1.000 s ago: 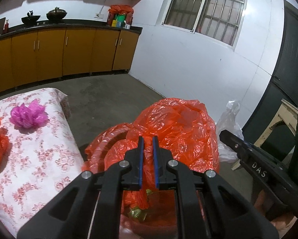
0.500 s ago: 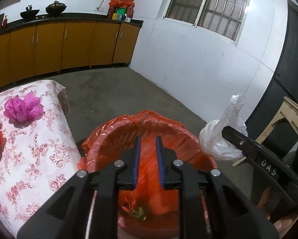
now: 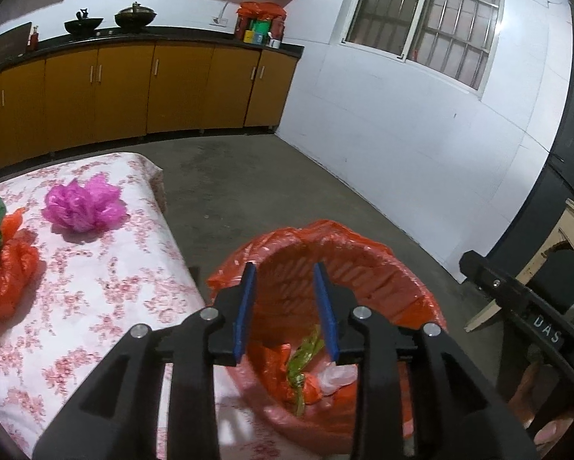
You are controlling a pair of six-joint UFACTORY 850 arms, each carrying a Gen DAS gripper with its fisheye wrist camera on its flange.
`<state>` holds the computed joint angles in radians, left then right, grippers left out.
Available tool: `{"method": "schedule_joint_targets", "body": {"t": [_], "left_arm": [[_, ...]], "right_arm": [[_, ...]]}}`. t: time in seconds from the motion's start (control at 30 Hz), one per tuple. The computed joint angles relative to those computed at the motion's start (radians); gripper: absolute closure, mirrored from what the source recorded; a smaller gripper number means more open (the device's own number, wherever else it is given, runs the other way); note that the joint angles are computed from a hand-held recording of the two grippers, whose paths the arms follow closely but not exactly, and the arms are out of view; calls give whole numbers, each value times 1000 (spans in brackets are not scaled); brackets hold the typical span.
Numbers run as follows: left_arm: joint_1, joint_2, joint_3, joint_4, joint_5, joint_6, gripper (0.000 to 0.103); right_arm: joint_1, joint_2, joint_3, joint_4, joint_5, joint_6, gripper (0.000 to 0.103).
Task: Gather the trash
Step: 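Return both tools to the table and grasp the bubble wrap with the right gripper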
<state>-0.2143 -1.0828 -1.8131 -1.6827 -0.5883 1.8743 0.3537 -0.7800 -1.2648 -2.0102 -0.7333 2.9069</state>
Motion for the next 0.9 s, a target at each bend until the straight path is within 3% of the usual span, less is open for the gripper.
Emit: {"method": "schedule_joint_targets", "body": {"t": [0.47,0.9], "left_arm": [[94,75,110,-214,59,214,51],[240,142,229,-703,106,696,41]], "right_arm": [[43,-69,-135,64,23,-189,62],[102,-239,-462,46,171,-381,62]]}}
